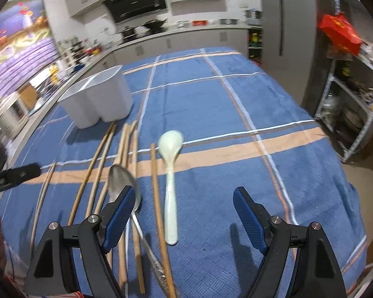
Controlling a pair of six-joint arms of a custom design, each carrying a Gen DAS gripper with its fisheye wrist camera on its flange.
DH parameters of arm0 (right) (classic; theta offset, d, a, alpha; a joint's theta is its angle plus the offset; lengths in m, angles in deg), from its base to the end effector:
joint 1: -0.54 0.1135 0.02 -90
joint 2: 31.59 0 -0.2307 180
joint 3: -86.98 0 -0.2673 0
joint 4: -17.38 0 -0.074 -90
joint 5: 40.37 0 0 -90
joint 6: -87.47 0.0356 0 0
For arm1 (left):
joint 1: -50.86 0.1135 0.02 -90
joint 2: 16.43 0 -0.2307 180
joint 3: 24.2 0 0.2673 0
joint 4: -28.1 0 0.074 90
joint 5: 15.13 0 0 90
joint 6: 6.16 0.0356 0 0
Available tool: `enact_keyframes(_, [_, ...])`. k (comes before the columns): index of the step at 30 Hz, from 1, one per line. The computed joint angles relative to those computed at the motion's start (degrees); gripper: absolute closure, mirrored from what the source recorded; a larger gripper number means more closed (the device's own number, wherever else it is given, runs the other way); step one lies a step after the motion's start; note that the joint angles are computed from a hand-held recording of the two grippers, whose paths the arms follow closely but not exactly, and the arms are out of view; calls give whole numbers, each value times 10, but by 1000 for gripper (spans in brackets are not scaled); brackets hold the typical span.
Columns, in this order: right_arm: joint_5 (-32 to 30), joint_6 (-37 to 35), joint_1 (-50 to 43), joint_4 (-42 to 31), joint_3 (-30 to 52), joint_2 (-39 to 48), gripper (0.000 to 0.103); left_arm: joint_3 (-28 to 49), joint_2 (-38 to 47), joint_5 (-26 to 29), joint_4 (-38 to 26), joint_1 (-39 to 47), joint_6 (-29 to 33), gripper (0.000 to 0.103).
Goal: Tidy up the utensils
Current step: 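Move both tools down toward the loose wooden chopsticks on the cloth, then close the left tool on a wooden chopstick while the right tool closes on another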
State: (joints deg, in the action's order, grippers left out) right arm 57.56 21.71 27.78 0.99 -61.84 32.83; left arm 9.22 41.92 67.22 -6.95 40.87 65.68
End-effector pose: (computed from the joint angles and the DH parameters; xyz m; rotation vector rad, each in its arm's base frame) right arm 0.1932 0.0939 0.0918 -0.0017 2.4400 0.2371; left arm 0.1939 -0.0293 0.1026 -0.2319 2.5921 -0.0009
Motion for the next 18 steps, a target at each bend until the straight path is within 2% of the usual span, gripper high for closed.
enact_keyframes(2, [-25, -22, -4, 9, 2, 11, 18, 12, 47, 24, 25, 6, 11, 3])
enact_keyframes(4, [-43, -34, -5, 17, 7, 29, 20, 28, 98, 44, 47, 7, 14, 17])
enact_keyframes(7, [-63, -37, -9, 24, 20, 58, 25, 59, 179, 69, 77, 6, 25, 31])
enact_keyframes(9, [-82, -40, -13, 27, 28, 72, 29, 74, 212, 74, 94, 3, 27, 32])
enact_keyframes(15, [-95, -53, -10, 22, 61, 107, 29, 101, 265, 101, 132, -2, 44, 33])
enact_keyframes(18, [-94, -52, -14, 23, 68, 123, 29, 123, 305, 110, 145, -5, 51, 42])
